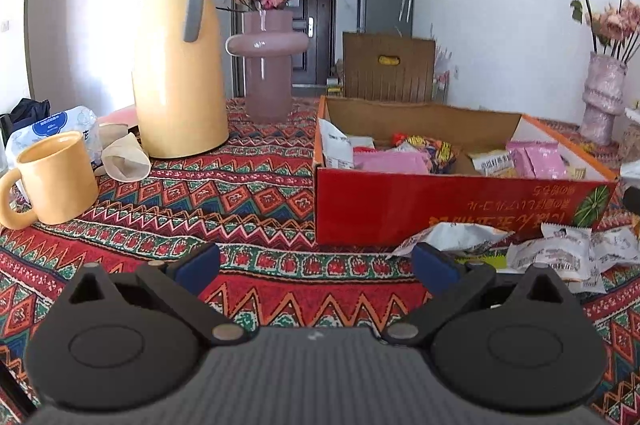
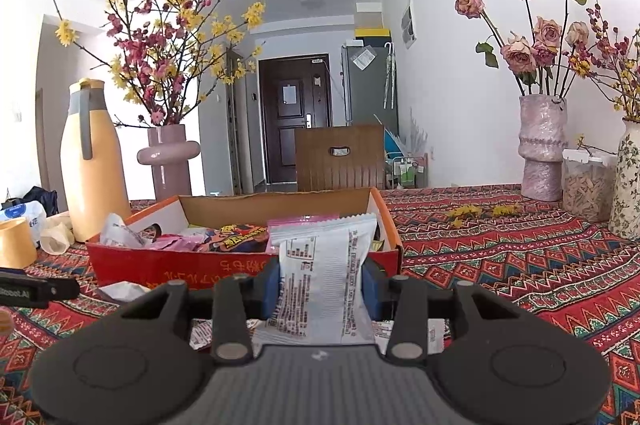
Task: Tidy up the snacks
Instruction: 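Grasp the green-and-white packet with the left tool while the right tool holds its wrapper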
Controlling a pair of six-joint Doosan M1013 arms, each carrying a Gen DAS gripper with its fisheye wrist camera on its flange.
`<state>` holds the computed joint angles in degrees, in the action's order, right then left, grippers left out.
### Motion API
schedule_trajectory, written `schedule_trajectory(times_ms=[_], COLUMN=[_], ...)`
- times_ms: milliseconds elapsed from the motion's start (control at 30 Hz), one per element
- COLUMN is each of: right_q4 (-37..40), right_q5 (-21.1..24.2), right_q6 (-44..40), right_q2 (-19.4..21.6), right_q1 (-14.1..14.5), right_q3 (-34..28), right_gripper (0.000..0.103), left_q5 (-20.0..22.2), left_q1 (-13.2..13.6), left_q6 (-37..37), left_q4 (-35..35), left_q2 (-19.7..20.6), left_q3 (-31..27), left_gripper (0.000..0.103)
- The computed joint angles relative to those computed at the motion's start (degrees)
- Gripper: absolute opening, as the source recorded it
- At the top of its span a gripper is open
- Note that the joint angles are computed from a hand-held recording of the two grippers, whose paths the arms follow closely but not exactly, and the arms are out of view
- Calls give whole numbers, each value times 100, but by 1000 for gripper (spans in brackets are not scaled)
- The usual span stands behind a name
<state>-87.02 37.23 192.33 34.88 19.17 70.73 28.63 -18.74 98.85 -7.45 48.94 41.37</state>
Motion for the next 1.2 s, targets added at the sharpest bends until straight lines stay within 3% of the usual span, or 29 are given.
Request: schedule_trajectory(times_ms=[200,533,733,933,1067,1200], right_q4=[-125,-322,-485,-688,-781,-843], right_q5=[-61,-146,-200,-247,-267,-275], right_q6=[185,448,633,842,936,988], right_q2=[-24,-64,-92,-127,-138,-144], right_q1=[-12,-19,-23,-20,-22,-19], right_q3=[50,136,200,276,301,318], right_gripper=[41,41,42,42,42,42], left_q5=[785,2262,2636,2711,2932,2800], left_q1=[-58,-289,-408,-473,-469,-458], left_q6=[470,420,362,133,115,169], left_q4=[-421,-199,2,220,156,53], left_q2=[97,521,590,579,656,593], left_q3=[-419,-1445,-1553,-1502,-1647,-1518], left_gripper=[103,103,103,83,60,42])
